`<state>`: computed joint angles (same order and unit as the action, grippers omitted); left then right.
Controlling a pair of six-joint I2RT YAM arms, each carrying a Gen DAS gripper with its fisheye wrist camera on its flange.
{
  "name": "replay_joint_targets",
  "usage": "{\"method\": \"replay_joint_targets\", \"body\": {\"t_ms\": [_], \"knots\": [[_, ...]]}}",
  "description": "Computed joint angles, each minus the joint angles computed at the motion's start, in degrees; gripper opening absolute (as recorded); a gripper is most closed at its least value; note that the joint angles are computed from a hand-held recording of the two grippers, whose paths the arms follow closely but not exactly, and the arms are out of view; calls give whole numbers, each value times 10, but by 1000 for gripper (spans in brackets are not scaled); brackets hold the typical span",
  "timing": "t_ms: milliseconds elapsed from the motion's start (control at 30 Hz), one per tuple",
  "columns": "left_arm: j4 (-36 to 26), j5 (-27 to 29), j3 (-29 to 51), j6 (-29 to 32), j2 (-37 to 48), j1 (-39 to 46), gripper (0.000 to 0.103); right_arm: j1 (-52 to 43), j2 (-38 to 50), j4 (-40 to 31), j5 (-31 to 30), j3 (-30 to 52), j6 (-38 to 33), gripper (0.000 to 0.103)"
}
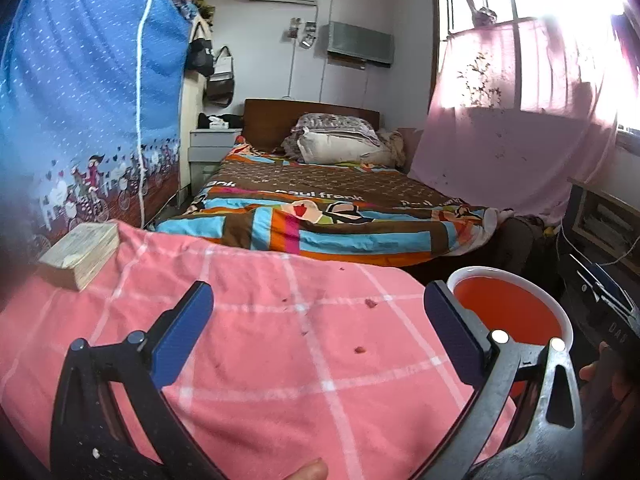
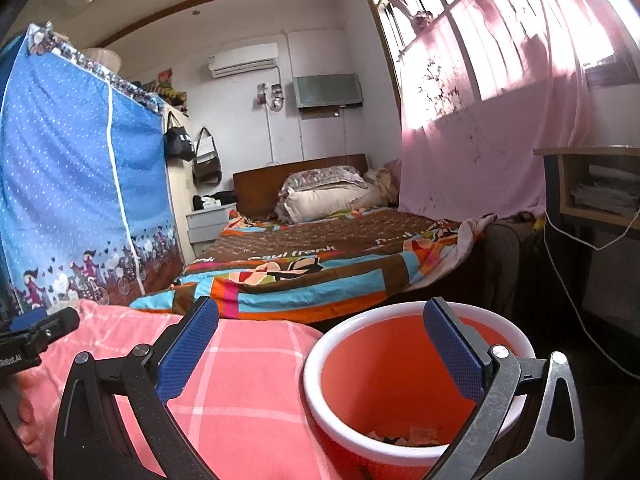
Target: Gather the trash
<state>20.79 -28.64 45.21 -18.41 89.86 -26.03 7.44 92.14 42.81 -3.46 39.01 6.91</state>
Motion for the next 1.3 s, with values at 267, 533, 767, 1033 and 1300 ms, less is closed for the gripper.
{"method": "replay_joint_targets", "body": {"t_ms": [267, 533, 767, 1033, 1300], "knots": [[40, -33, -85, -16, -56, -9, 103, 25, -30, 57, 17, -57, -22, 103], [67, -70, -166, -14, -121, -29, 103, 57, -66, 111, 40, -123, -43, 103], [74, -99, -221, -5, -179, -48, 103, 81, -101, 152, 51, -183, -40, 103], [65, -134, -282, -9, -255, -71, 103, 118, -135, 194, 77, -244, -43, 103], [20, -183, -344, -29, -347, -99, 103, 172, -166, 208, 119, -287, -49, 103]]}}
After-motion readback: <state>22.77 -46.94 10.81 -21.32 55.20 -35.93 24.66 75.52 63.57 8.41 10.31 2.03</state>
